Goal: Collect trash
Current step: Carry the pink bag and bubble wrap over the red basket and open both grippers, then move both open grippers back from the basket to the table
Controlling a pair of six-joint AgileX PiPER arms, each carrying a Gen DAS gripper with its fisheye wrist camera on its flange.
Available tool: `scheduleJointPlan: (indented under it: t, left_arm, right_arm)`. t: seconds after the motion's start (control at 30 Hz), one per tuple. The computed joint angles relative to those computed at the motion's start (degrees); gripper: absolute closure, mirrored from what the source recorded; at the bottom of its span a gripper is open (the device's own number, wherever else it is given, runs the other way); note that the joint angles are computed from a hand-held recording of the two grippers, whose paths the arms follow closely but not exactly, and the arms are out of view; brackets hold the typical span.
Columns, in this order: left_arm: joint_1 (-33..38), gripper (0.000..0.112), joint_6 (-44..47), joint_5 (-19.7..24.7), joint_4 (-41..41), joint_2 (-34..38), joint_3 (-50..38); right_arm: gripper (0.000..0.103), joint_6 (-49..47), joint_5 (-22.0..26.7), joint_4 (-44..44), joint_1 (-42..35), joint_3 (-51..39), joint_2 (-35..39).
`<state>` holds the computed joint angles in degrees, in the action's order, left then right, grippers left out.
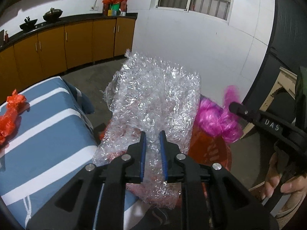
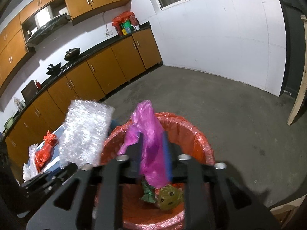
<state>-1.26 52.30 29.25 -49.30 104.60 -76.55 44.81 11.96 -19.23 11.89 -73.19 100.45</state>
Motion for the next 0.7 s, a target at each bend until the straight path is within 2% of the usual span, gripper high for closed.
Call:
scheduleJointPlan:
  t: [0.03,0.07,0.27,0.47,0.6,0.7]
  left_arm:
    - [0.16,0.095,0.23,0.62,-0.02,0.57,-0.24]
    - [0.24,0.095,-0.03,0.87,0.45,1.0,-0.5]
    - [1.28,0.088,-0.51,1.31,0.42,2.01,-0.1]
    - [3.4,0.086,0.77,2.41,-1.14,1.24,0.5]
    - [5.69,0.077,3.62,-0.38,-2.75,-1.52,3.54]
    - [8.22,0.073,3.94,-2.73,-2.36,-3.68,5.46]
  right_arm:
    - [0.059,1.46,-0.59,-1.06,-0.04,0.51,-0.19]
    - [0.058,3.92,-1.06,-3.23,0.05,1.09,-0.48]
    - [0.058,7.89,0.85,-7.71,0.85,0.98,-0.65]
    - [0.058,6.72,2.0,-6.93,1.3,0.37,-0.29]
    - [0.058,10.5,3.86,-13.05,3.46,-0.54,-0.27]
    - [0.054,13.51,5.1,-17.52,5.56,-1.52,-0.06]
